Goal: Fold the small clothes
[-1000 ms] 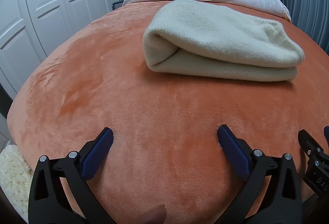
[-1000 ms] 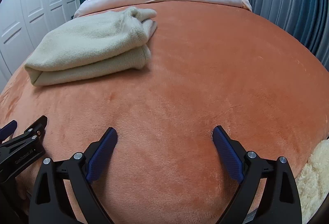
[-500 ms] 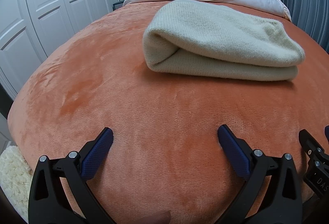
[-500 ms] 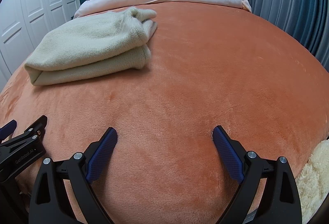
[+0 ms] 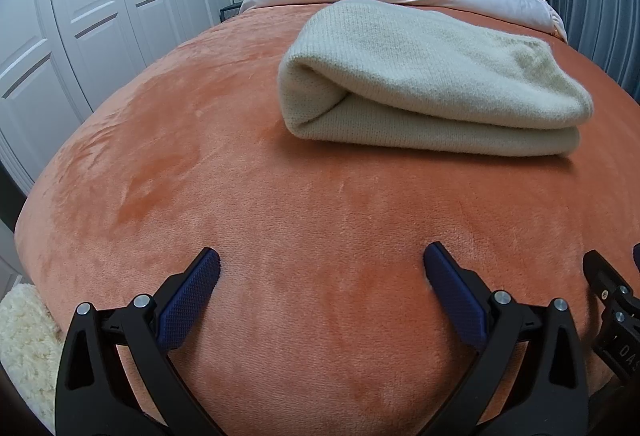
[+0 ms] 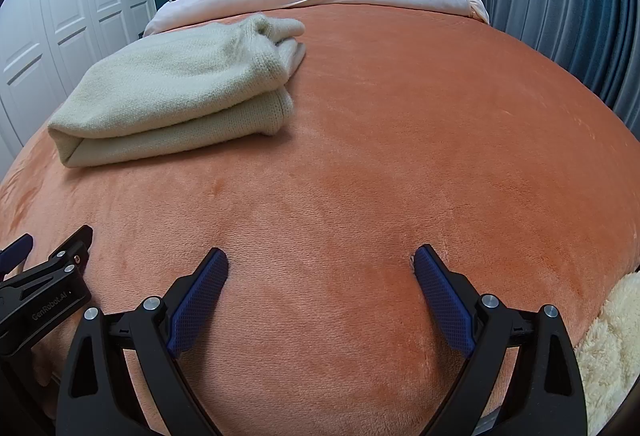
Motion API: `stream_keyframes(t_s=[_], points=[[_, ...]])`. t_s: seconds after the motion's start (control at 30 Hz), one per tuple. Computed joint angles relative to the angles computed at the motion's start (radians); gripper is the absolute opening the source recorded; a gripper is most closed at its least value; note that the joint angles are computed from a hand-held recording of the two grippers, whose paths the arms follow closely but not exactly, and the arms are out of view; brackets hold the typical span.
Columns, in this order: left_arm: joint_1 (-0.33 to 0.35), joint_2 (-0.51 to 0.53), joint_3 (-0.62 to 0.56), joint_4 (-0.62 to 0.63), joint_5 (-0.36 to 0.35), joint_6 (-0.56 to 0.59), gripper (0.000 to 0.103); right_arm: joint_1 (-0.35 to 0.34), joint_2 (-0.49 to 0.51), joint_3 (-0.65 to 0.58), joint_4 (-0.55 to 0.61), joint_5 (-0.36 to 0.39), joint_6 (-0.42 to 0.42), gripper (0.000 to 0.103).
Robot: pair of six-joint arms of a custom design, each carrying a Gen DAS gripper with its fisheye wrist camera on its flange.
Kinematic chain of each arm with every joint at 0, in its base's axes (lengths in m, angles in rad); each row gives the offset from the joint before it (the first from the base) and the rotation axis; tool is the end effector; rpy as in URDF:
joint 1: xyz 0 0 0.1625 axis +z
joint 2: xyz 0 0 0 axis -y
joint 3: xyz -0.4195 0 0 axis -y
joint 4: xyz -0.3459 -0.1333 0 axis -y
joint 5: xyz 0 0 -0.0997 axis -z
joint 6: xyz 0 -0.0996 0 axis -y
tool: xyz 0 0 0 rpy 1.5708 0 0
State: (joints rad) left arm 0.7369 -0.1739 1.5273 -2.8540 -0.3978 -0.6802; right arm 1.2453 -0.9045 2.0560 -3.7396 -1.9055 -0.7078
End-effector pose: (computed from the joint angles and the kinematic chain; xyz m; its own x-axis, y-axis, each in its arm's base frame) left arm -0.2816 -0.5595 -0.1482 -0.6298 -0.1648 -0.7591 0.4407 0.7289 -0.5239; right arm -0.0750 -0.5367 0.2117 -0.7213 0.1068 0.6843 -0.3960 0.7469 -0.5341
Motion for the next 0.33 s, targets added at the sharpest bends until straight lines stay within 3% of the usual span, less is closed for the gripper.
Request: stream_keyframes(t_s=[0.33], points=[[0.000,0.001,-0.001,-0.001,0.000,0.000,0.098,0.002,0.003,0.002,-0.006,-0.001,0.002,0.092]])
